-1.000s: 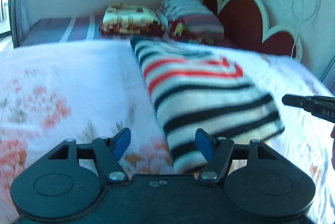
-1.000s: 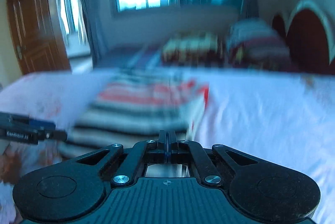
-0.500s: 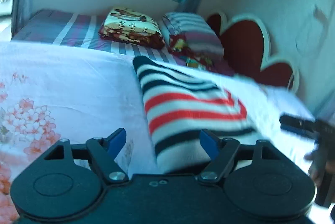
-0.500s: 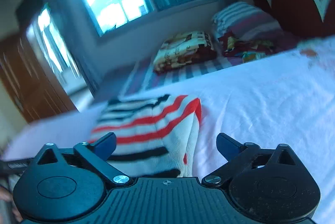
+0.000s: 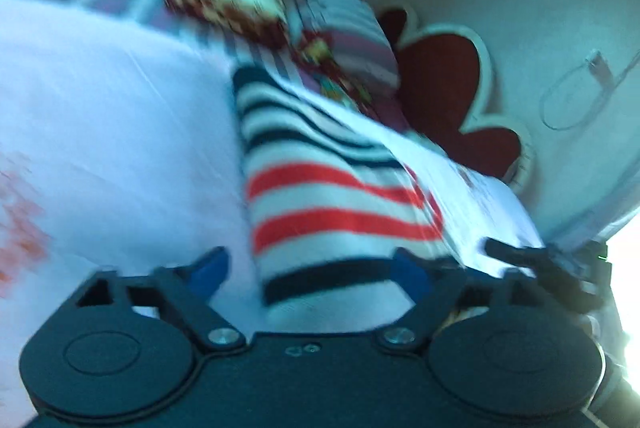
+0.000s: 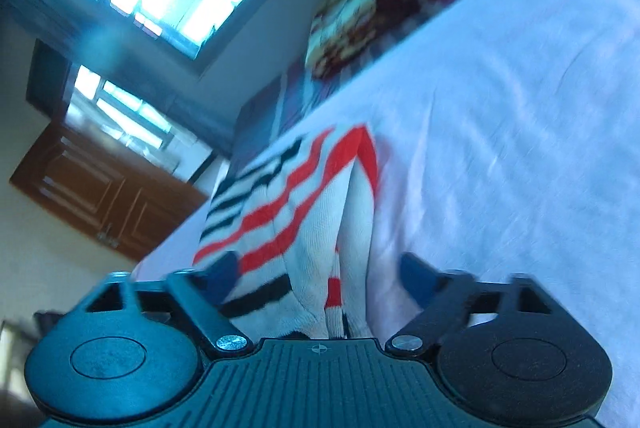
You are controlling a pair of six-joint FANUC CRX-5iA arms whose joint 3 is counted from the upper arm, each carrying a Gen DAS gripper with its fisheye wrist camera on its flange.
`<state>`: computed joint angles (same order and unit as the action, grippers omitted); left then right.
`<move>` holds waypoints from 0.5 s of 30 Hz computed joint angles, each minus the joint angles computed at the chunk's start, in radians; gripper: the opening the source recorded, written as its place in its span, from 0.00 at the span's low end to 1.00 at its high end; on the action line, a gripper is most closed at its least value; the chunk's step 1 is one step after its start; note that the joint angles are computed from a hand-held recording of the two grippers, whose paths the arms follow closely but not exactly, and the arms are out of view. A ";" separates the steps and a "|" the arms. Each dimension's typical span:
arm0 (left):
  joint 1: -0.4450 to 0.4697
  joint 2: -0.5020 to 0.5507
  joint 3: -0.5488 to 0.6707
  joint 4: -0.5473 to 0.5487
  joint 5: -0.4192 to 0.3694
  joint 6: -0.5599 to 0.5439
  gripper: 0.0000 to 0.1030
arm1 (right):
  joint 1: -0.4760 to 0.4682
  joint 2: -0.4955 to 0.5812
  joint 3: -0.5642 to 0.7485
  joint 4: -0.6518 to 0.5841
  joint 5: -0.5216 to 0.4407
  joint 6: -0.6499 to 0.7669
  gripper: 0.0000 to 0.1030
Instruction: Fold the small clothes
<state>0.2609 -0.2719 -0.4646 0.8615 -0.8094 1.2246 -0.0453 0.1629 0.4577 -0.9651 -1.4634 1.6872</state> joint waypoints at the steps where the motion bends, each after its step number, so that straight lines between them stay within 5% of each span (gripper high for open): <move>1: 0.002 0.026 0.016 0.006 -0.037 -0.009 0.74 | -0.004 0.017 0.015 -0.012 -0.029 0.009 0.76; 10: -0.004 0.091 0.035 0.027 -0.091 -0.085 0.73 | -0.022 0.139 0.173 -0.033 -0.226 0.096 0.75; 11: -0.009 0.094 0.037 0.023 -0.086 -0.088 0.74 | -0.012 0.140 0.176 -0.019 -0.221 0.115 0.72; 12: -0.019 0.100 0.044 0.018 -0.076 -0.085 0.75 | 0.012 0.131 0.174 0.015 -0.208 0.137 0.58; 15: -0.039 0.118 0.083 -0.027 -0.059 -0.022 0.75 | 0.067 0.114 0.161 0.072 -0.172 0.159 0.48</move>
